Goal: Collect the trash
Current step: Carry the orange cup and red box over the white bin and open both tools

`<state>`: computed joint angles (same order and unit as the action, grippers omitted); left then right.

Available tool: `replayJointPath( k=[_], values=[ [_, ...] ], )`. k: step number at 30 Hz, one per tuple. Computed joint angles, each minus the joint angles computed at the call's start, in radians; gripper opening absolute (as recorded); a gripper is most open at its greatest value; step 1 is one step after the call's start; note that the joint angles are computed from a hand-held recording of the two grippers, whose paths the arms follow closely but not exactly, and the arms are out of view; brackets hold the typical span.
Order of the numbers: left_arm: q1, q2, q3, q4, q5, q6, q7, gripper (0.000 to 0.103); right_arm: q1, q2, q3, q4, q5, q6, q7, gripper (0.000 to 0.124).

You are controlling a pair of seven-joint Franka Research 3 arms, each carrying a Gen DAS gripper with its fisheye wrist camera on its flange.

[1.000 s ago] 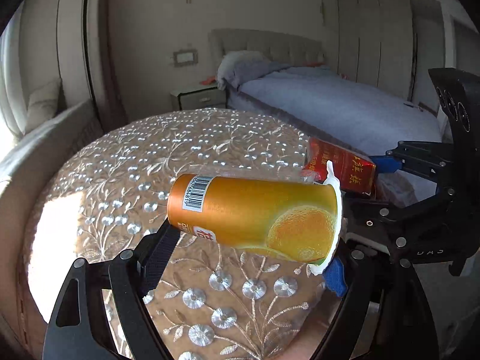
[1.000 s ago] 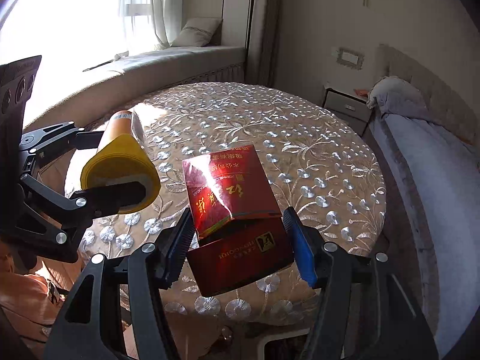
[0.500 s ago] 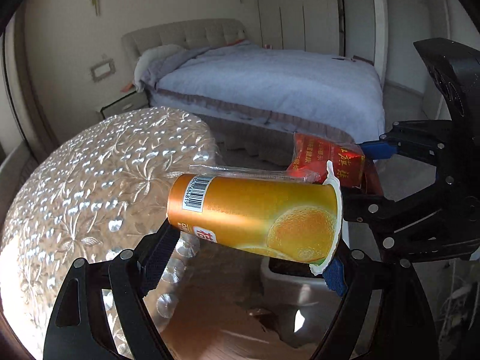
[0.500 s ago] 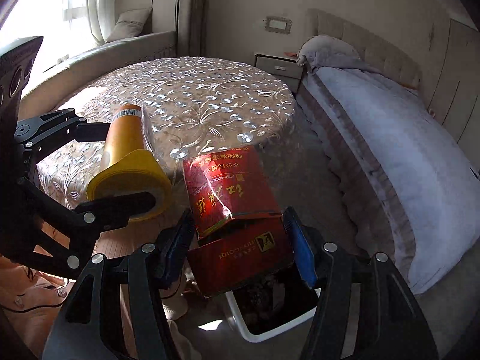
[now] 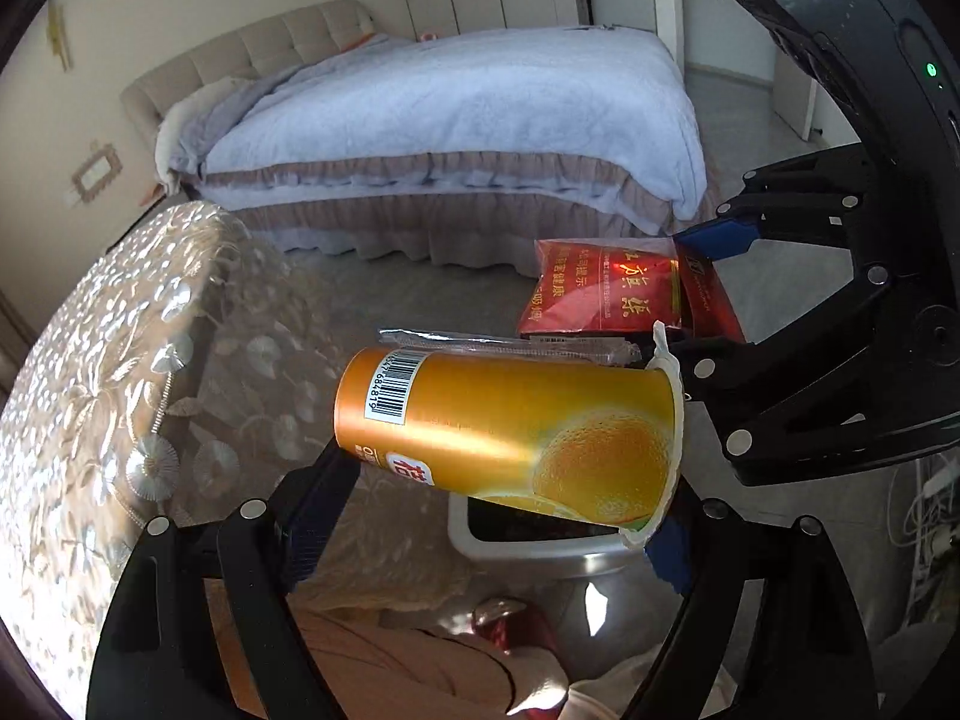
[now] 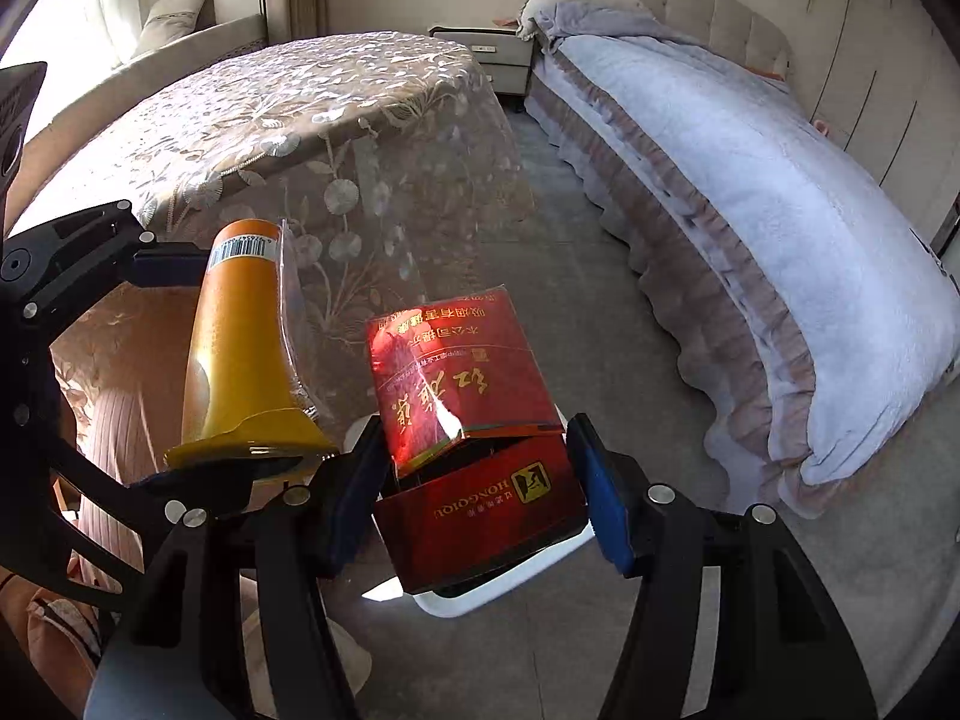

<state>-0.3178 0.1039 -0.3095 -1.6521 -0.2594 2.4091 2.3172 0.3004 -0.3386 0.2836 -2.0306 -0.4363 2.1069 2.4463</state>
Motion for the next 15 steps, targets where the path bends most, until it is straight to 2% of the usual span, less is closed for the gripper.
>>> replayJointPath(
  k=[5, 8, 11, 12, 13, 14, 15],
  values=[
    [-0.014, 0.110, -0.009, 0.095, 0.067, -0.039, -0.019, 0.082, -0.005, 0.013, -0.025, -0.043, 0.033, 0.008, -0.024, 0.062],
    [-0.025, 0.162, -0.021, 0.120, 0.119, -0.032, -0.011, 0.082, -0.006, 0.035, -0.037, -0.056, 0.046, -0.008, -0.042, 0.062],
    [-0.038, 0.236, -0.030, 0.193, 0.164, -0.081, -0.013, 0.083, -0.004, 0.047, -0.047, -0.079, 0.055, -0.017, -0.050, 0.062],
    [-0.040, 0.255, -0.035, 0.212, 0.171, -0.099, -0.007, 0.084, -0.003, 0.045, -0.055, -0.095, 0.065, -0.014, -0.056, 0.062],
    [-0.042, 0.272, -0.040, 0.230, 0.179, -0.128, 0.008, 0.091, -0.001, 0.043, -0.064, -0.110, 0.081, -0.011, -0.072, 0.063],
    [-0.049, 0.289, -0.040, 0.245, 0.197, -0.150, 0.015, 0.097, -0.001, 0.040, -0.068, -0.117, 0.089, -0.012, -0.085, 0.069],
    [-0.053, 0.296, -0.038, 0.243, 0.214, -0.148, 0.026, 0.099, -0.005, 0.034, -0.062, -0.131, 0.071, -0.020, -0.082, 0.077]
  ],
)
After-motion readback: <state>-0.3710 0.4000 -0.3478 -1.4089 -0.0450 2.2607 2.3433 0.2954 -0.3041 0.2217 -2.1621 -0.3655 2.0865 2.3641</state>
